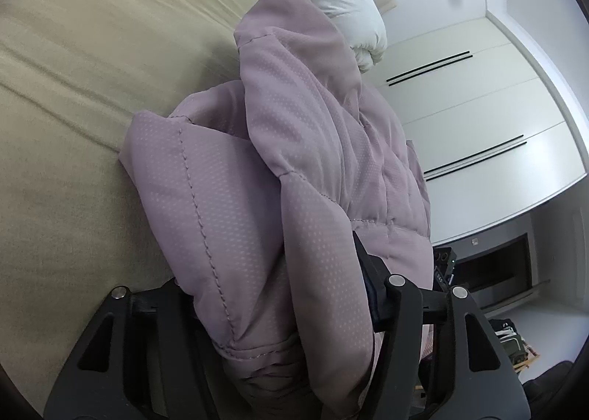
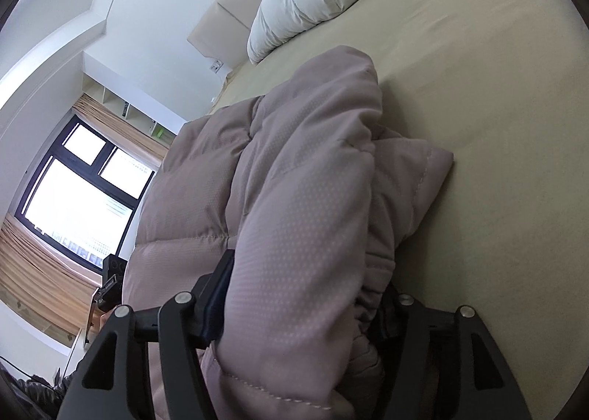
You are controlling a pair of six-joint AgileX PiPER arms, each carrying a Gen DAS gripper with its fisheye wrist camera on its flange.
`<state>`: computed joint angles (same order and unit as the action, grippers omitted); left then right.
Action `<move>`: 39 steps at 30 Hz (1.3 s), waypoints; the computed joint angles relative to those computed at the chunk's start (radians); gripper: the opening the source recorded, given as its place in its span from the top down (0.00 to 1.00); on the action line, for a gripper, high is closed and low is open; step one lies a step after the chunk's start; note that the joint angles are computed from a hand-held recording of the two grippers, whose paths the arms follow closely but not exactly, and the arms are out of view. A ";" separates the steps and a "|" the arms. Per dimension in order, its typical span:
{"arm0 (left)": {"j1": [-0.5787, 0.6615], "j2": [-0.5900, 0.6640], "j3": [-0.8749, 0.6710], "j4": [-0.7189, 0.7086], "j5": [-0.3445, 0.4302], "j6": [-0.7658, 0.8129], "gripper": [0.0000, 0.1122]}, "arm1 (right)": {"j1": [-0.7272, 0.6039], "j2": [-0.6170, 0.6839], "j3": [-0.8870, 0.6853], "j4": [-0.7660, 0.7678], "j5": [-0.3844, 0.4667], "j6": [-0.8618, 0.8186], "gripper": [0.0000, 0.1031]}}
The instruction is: Fold large clothes
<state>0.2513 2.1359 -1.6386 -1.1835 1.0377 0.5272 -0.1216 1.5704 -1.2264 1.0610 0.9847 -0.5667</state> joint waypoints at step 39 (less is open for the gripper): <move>-0.608 -0.406 -0.094 1.423 -0.276 -1.027 0.36 | 0.614 -0.118 -0.485 -1.175 0.003 0.903 0.22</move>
<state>-0.3568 1.7298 -1.7323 0.2398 0.7616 -0.4998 0.4926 1.4524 -1.7112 -0.1139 0.9874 0.3359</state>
